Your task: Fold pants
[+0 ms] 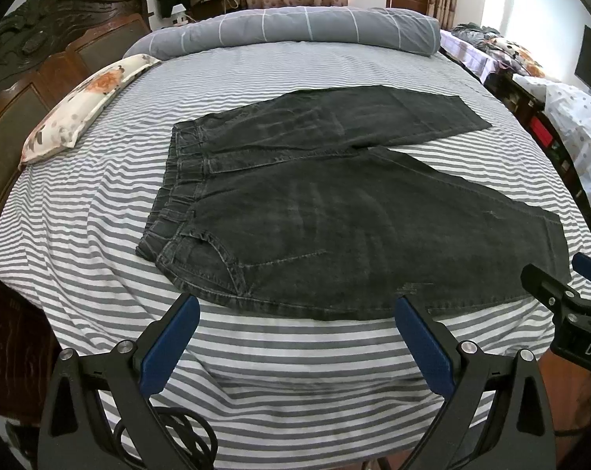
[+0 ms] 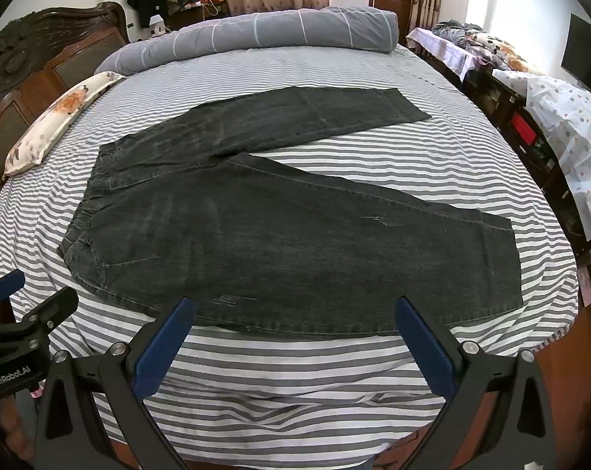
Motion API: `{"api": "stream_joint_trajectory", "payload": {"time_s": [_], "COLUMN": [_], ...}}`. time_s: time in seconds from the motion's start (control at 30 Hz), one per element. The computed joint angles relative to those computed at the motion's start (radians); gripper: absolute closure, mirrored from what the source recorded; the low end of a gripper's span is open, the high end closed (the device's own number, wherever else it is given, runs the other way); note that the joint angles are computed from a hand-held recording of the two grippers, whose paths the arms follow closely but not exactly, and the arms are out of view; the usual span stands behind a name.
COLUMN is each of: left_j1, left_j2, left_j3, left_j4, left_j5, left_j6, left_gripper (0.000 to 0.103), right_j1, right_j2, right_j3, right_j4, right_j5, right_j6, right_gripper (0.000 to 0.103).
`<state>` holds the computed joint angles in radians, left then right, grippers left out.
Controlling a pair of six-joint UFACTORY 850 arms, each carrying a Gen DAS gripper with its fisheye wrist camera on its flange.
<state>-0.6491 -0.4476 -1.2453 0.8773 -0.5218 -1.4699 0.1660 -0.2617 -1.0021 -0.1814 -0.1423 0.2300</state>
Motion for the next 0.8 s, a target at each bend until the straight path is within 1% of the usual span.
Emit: {"api": "stream_joint_trajectory", "payload": {"time_s": [0.23, 0.5, 0.57, 0.8], "left_j1": [0.000, 0.001, 0.002, 0.003], "left_j2": [0.005, 0.006, 0.006, 0.006], "left_j3": [0.007, 0.011, 0.010, 0.011], "left_j4": [-0.005, -0.002, -0.005, -0.007], "left_j5": [0.005, 0.011, 0.011, 0.013], "left_j6": [-0.002, -0.008, -0.004, -0.004], "left_gripper": [0.004, 0.004, 0.004, 0.004], "right_j1": [0.009, 0.011, 0.009, 0.011], "right_j2": [0.002, 0.003, 0.004, 0.001], "right_j3": [-0.001, 0.001, 0.002, 0.002], "right_j4": [-0.052, -0.054, -0.030, -0.058], "right_j5": [-0.002, -0.003, -0.002, -0.005], "right_j6": [0.046, 0.051, 0.027, 0.068], "right_gripper": [0.001, 0.002, 0.003, 0.004]}}
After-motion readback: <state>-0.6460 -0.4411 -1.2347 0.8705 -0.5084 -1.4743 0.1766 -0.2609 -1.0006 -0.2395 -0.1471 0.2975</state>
